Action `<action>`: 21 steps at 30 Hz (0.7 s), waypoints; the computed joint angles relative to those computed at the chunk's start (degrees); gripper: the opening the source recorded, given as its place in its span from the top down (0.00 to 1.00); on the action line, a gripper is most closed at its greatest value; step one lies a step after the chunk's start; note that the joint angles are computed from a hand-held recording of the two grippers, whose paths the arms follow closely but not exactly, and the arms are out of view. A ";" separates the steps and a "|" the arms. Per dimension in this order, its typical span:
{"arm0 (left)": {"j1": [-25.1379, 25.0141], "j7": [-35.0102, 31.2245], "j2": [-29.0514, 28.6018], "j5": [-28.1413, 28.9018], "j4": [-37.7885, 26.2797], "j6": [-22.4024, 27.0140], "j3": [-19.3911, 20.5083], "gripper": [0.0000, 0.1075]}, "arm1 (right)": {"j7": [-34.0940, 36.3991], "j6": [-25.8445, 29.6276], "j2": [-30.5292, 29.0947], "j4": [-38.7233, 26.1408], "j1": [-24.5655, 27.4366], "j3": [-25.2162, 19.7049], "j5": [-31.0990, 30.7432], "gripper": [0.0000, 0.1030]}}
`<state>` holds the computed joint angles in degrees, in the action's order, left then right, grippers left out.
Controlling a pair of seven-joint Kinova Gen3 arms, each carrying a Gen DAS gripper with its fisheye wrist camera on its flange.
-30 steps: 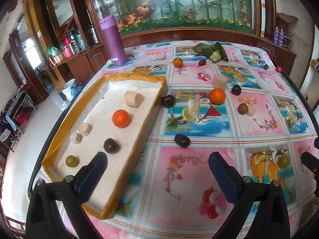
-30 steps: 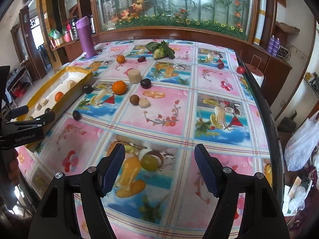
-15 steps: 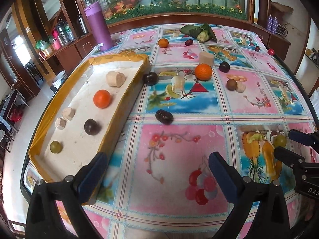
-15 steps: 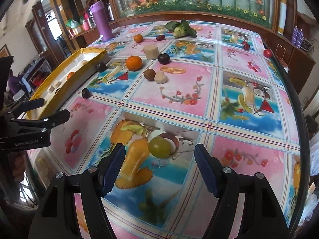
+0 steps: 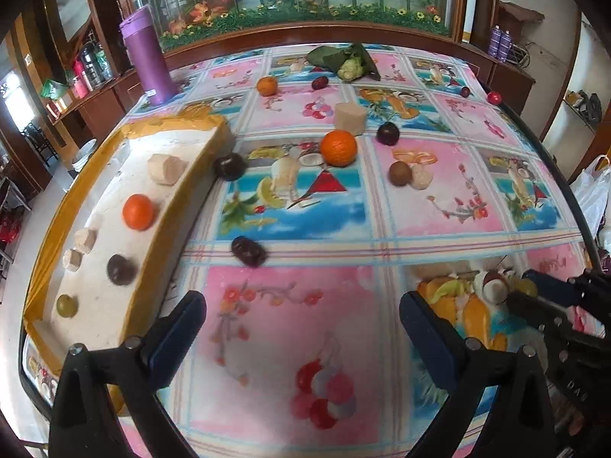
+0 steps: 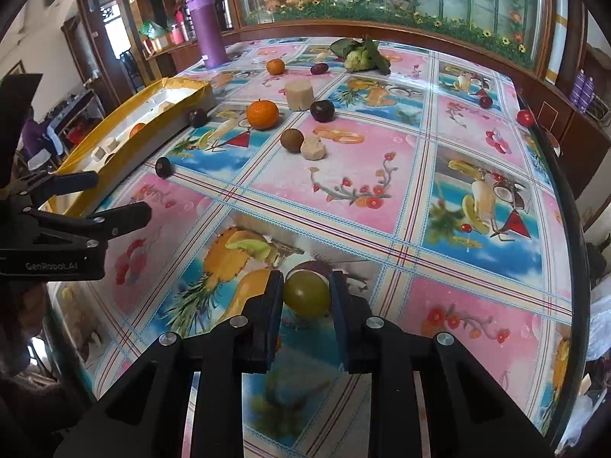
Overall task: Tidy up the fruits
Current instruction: 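Grasp the small green fruit with the right tool, then grasp a small beige cake piece with the left tool while the right tool holds the green fruit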
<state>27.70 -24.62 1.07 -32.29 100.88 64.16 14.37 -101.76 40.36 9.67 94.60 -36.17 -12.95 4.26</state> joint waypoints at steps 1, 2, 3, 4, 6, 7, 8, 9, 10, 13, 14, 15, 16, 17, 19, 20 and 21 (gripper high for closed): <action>-0.30 -0.36 0.76 0.35 -0.79 -1.20 -0.22 0.04 | -0.07 0.12 -0.30 0.22 0.04 0.09 0.13 0.77; -0.67 -1.06 1.52 0.93 -1.55 -2.66 -0.62 0.04 | -0.16 0.27 -0.47 0.28 0.09 0.14 0.19 0.77; -0.93 -1.51 2.34 1.29 -2.23 -3.91 -1.04 0.04 | -0.19 0.38 -0.75 0.50 0.25 0.22 0.21 0.77; -1.04 -1.62 3.34 1.25 -3.02 -4.89 -1.48 0.04 | -0.02 0.51 -0.96 0.69 0.51 0.23 0.04 0.77; -1.11 -1.76 5.45 1.08 -4.85 -6.10 -2.60 0.04 | 0.36 0.59 -1.34 1.06 1.04 0.24 -0.40 0.77; -1.39 -2.40 6.22 1.65 -5.59 -6.99 -3.30 0.05 | 0.91 0.55 -1.56 1.32 1.49 0.18 -1.02 0.76; -1.62 -2.90 7.03 2.28 -6.46 -7.48 -3.96 0.05 | 1.53 0.71 -1.65 1.41 1.92 0.13 -1.68 0.76; -2.21 -4.00 7.43 3.80 -6.84 -8.81 -4.57 0.05 | 1.83 0.69 -1.81 1.63 2.20 0.13 -2.01 0.76; -2.70 -4.94 7.94 5.32 -7.39 -9.62 -5.07 0.06 | 2.41 0.55 -2.00 1.91 2.56 0.06 -2.63 0.76; -2.90 -6.18 9.69 7.68 -8.99 -10.63 -6.23 0.07 | 4.28 0.35 -2.17 2.34 3.66 -0.02 -4.60 0.76; -2.33 -5.67 10.41 6.98 -9.54 -10.60 -6.70 0.09 | 5.17 0.25 -2.20 2.48 4.11 -0.07 -5.52 0.76; -1.67 -4.86 10.96 5.85 -9.79 -11.04 -7.25 0.13 | 5.89 0.15 -2.16 2.55 4.43 -0.12 -6.27 0.76; -1.26 -4.31 11.44 5.06 -10.04 -11.55 -7.75 0.14 | 6.53 0.22 -2.02 2.46 4.68 -0.14 -6.88 0.76; -0.90 -4.33 11.93 5.00 -10.42 -11.86 -8.50 0.14 | 7.01 0.21 -1.98 2.50 4.86 -0.13 -7.33 0.76; -2.60 -7.10 13.80 7.26 -12.56 -9.87 -7.79 0.15 | 7.83 0.12 -1.94 2.62 5.15 -0.16 -8.28 0.76; -2.60 -7.99 14.29 7.82 -12.85 -9.34 -7.91 0.18 | 8.39 0.02 -1.87 2.65 5.39 -0.18 -8.90 0.76; -1.54 -9.16 14.18 7.45 -13.23 -7.99 -8.63 0.27 | 8.80 -0.08 -1.77 2.64 5.55 -0.15 -9.30 0.76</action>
